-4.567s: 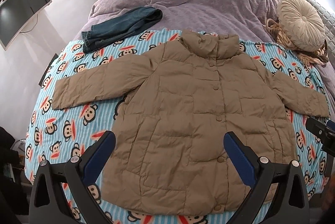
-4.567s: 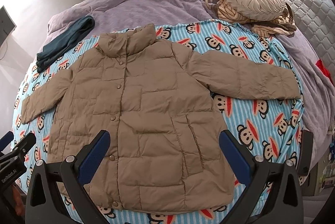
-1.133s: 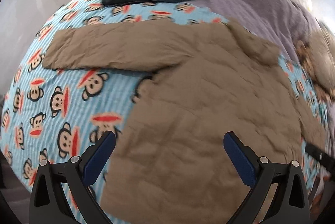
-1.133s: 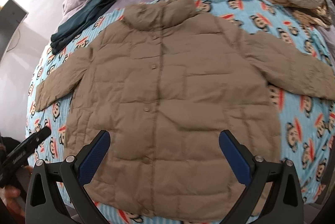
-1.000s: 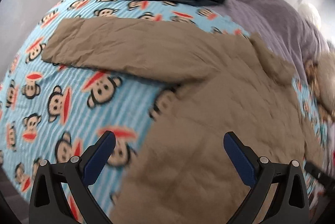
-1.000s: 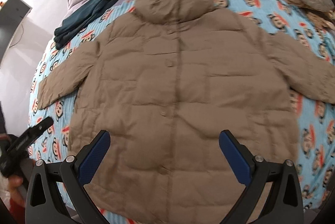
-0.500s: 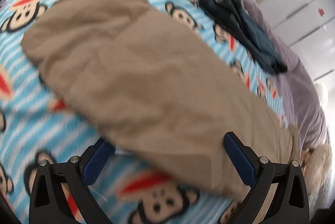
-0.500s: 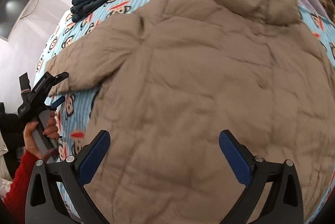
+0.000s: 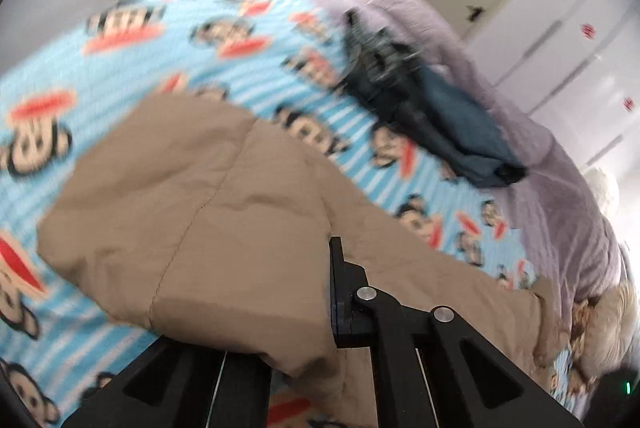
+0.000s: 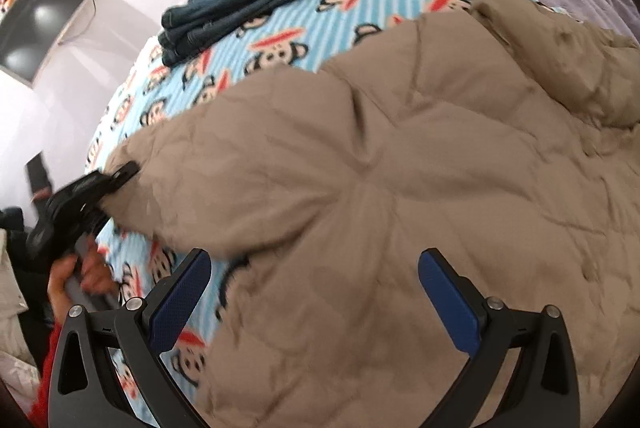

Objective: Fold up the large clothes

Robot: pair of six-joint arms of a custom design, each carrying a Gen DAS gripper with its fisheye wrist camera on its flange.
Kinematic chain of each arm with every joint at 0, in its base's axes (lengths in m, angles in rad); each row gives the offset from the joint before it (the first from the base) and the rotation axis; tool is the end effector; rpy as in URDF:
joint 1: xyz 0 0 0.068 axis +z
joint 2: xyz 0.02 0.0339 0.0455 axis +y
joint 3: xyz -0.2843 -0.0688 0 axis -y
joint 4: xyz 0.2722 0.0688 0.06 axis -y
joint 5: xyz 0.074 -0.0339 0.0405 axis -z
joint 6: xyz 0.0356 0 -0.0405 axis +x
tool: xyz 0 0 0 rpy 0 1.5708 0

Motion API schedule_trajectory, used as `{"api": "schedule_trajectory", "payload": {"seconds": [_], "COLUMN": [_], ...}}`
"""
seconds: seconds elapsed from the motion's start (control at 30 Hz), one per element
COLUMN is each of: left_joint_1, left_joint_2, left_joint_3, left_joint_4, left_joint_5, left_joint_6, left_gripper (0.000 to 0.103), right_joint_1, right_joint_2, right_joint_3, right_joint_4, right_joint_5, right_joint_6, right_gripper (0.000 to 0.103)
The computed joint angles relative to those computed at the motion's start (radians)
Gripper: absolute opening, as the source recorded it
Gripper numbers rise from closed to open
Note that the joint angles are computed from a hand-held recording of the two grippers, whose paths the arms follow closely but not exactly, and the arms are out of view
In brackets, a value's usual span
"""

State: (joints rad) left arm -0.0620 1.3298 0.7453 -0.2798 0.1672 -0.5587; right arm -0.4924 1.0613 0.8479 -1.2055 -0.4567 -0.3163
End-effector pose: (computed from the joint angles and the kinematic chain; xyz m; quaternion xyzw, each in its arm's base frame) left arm 0.2822 -0.0235 0.2064 -0.2018 0.9134 -0.1799 0.3043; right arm 0.1626 -0.0694 0.2580 0.0683 0.9690 0.1784 0.1567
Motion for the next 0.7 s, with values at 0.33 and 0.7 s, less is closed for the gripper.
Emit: {"api": "schedule_trajectory", "payload": {"seconds": [0.33, 0.7], "left_joint_1": [-0.269, -0.764], "left_joint_2": [-0.166, 0.184], "left_joint_3": [0.163, 0.476], "left_joint_4": [-0.144, -0.136], "left_joint_5": [-0.091, -0.205], "left_joint_6": [0.112, 0.135], "left_gripper": [0.007, 0.007], "right_joint_1": [0.128, -0.191], "right_joint_2": [0.201, 0.318], "right_joint_3": [-0.114, 0.009], "right_joint_4": [0.294, 0.019], "right_joint_5": [-0.156, -0.226], "right_joint_6": [0.279, -0.062], "right_gripper": [0.013, 0.009]}}
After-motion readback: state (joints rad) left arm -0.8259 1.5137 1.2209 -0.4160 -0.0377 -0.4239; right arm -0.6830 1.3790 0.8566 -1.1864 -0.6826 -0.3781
